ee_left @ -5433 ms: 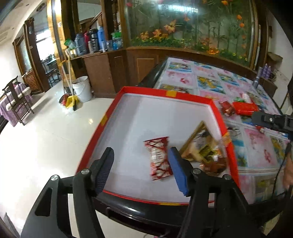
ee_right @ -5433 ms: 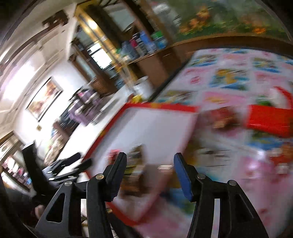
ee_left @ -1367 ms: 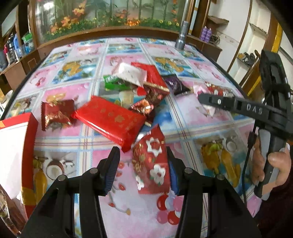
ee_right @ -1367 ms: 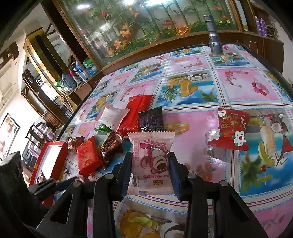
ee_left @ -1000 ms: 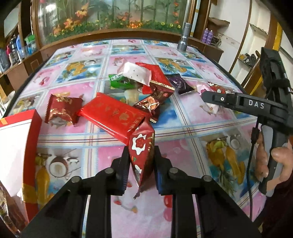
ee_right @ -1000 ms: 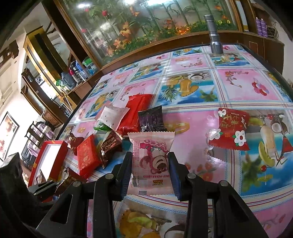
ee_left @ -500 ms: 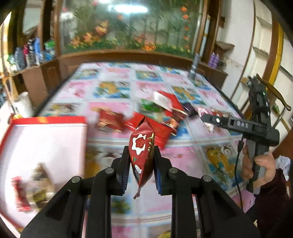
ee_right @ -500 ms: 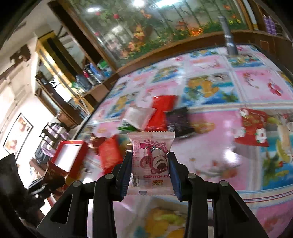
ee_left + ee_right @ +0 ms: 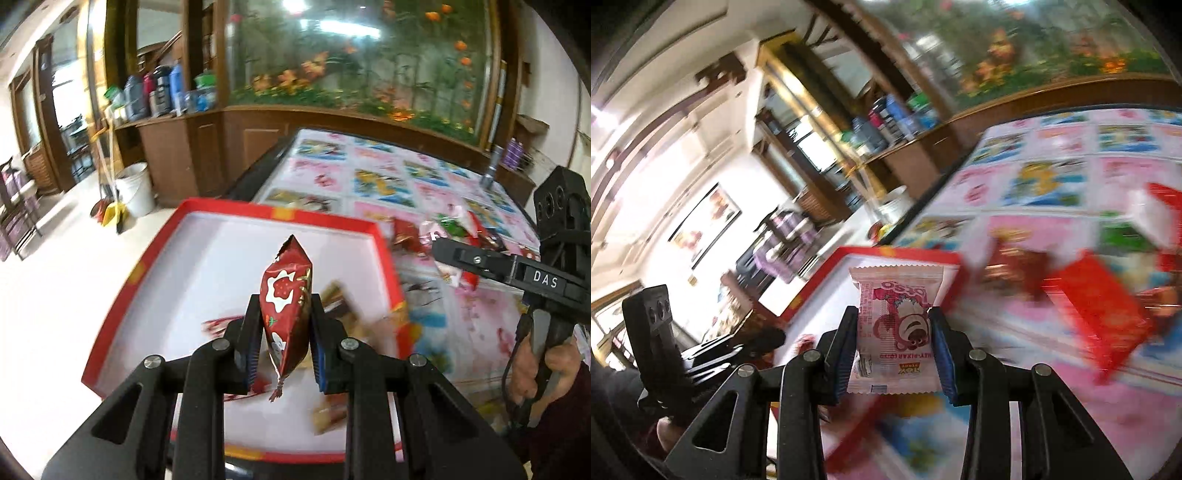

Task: Organize snacks
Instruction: 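Carry both packets over the white box and release them, then return to the table and grasp the brown MANLY chocolate with the right gripper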

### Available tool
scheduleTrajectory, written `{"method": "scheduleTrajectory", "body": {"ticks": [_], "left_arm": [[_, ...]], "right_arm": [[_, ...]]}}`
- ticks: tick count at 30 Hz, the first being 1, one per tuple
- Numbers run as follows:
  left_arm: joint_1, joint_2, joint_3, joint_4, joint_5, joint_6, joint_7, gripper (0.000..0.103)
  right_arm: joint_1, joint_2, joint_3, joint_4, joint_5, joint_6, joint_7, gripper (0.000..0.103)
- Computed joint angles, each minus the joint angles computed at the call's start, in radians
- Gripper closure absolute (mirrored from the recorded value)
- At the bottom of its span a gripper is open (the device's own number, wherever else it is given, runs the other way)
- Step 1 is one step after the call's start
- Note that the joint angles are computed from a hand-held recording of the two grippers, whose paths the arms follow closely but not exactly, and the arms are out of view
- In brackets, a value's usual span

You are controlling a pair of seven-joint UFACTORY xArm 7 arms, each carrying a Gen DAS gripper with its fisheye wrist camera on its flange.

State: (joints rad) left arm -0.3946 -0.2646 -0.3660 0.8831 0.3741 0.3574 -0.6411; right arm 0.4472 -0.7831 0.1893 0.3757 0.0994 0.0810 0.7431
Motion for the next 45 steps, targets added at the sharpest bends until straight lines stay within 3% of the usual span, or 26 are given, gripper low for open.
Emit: {"method": "scheduleTrajectory", "body": {"ticks": [4,12,14,15,17,21,26,29,31,35,37,40,45], "left_arm": [[0.005,-0.021,0.031,-0.044,-0.026,-0.002,0.024,0.082],[0.033,-0.054,0.047,-0.098,-0.075,-0.010,0.052,0.082],[0.057,-0.057,0.032,-0.098,-0.057,-0.004,0.028,0.078],[0.066,-0.057,0.026,-0.095,-0.049,0.005,0.018,0.074],[0.086,-0.069,0.013,-0.098,-0.025,0.010,-0.014,0.055],[0.106,-0.079,-0.014,-0.084,0.025,0.011,-0.046,0.053],[0.101,-0.058,-0.042,-0.028,0.076,0.012,-0.054,0.043],[0.073,-0.004,-0.062,0.041,0.113,0.027,-0.028,0.041],[0.041,0.054,-0.068,0.104,0.138,0.038,0.004,0.040],[-0.039,0.195,-0.069,0.256,0.190,0.087,0.064,0.035],[-0.076,0.265,-0.063,0.333,0.218,0.125,0.088,0.035],[-0.135,0.397,-0.048,0.477,0.222,0.190,0.166,0.035],[-0.208,0.595,-0.016,0.732,0.118,0.338,0.262,0.035]], "right_arm": [[0.032,0.205,0.021,0.118,-0.007,-0.057,-0.011,0.065],[-0.025,0.435,0.133,0.304,-0.084,-0.057,-0.010,0.061],[-0.065,0.439,0.175,0.320,-0.125,-0.056,0.005,0.058],[-0.100,0.429,0.207,0.318,-0.148,-0.066,0.027,0.051],[-0.170,0.386,0.262,0.292,-0.176,-0.106,0.082,0.039],[-0.254,0.274,0.290,0.214,-0.164,-0.136,0.159,0.036],[-0.258,0.103,0.199,0.095,-0.125,-0.048,0.212,0.036],[-0.271,-0.073,0.130,-0.007,-0.112,0.031,0.232,0.036],[-0.311,-0.226,0.097,-0.066,-0.122,0.142,0.235,0.036],[-0.354,-0.504,-0.046,-0.164,-0.121,0.394,0.190,0.035],[-0.374,-0.575,-0.099,-0.195,-0.102,0.462,0.170,0.035],[-0.400,-0.607,-0.137,-0.206,-0.081,0.561,0.134,0.036],[-0.387,-0.512,-0.146,-0.179,-0.036,0.567,0.087,0.041]]}}
